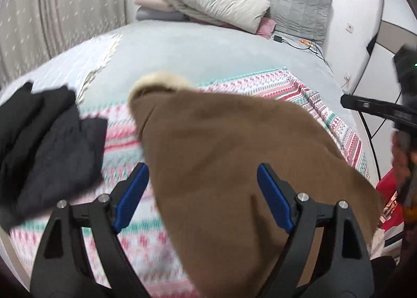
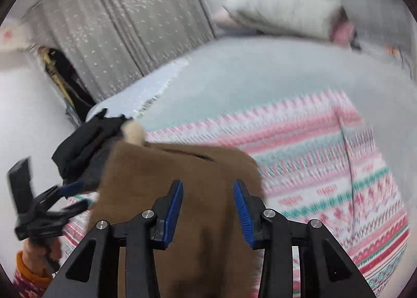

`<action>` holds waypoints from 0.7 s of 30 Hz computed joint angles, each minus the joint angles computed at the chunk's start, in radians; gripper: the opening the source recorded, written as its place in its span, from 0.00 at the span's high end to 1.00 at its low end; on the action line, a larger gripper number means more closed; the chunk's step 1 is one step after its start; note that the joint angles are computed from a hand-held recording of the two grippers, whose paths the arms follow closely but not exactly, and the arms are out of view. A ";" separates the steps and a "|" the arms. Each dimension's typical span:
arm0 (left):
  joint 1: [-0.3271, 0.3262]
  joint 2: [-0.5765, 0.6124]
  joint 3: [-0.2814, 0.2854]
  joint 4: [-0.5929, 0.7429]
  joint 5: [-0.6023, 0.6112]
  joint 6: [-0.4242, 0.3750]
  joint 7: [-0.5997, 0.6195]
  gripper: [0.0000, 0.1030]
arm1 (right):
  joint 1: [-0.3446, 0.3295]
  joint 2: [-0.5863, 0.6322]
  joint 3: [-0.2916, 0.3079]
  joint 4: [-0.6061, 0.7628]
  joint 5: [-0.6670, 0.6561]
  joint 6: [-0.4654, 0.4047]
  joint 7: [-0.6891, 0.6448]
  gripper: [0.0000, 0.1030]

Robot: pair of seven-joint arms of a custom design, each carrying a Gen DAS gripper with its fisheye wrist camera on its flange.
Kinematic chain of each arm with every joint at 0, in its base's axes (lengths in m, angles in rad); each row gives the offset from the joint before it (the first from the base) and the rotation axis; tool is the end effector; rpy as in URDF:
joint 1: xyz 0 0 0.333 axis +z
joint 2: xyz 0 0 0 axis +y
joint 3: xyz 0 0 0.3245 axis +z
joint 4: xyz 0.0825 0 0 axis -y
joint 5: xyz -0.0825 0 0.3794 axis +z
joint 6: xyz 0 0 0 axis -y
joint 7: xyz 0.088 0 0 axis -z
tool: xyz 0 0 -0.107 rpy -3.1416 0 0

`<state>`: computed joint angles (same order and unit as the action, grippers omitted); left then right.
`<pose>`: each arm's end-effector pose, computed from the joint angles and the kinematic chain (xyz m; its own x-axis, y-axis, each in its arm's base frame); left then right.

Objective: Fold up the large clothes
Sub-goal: 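Lower the folded bundle onto the blanket and open both grippers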

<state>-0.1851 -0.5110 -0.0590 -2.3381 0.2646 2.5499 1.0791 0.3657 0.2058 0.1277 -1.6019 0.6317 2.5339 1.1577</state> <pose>0.4231 -0.1140 0.6170 0.0602 -0.9970 0.0484 -0.7247 -0.0770 -0.6848 0.5983 0.3043 0.6021 0.5761 -0.7411 -0.3449 -0.6871 -0.2105 -0.6954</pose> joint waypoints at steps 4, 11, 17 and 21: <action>0.033 0.152 -0.030 0.111 0.058 0.012 0.010 0.18 | 0.043 0.030 0.041 -0.004 0.059 0.104 -0.044 0.54; 0.125 0.381 -0.077 0.299 0.228 -0.081 -0.090 0.05 | -0.039 0.135 0.071 -0.018 0.164 0.111 -0.039 0.56; 0.128 0.288 -0.069 0.246 0.185 -0.088 -0.130 0.05 | -0.021 0.131 -0.011 0.003 0.082 0.068 0.119 0.54; 0.108 0.154 -0.079 0.158 0.172 -0.144 -0.170 0.05 | -0.042 0.043 -0.015 -0.081 0.064 0.056 0.109 0.50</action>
<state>-0.0770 -0.3569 -0.1383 -2.1801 0.4366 2.4060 0.9086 0.3240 0.2490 0.1122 -1.6834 0.6960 2.5903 1.2664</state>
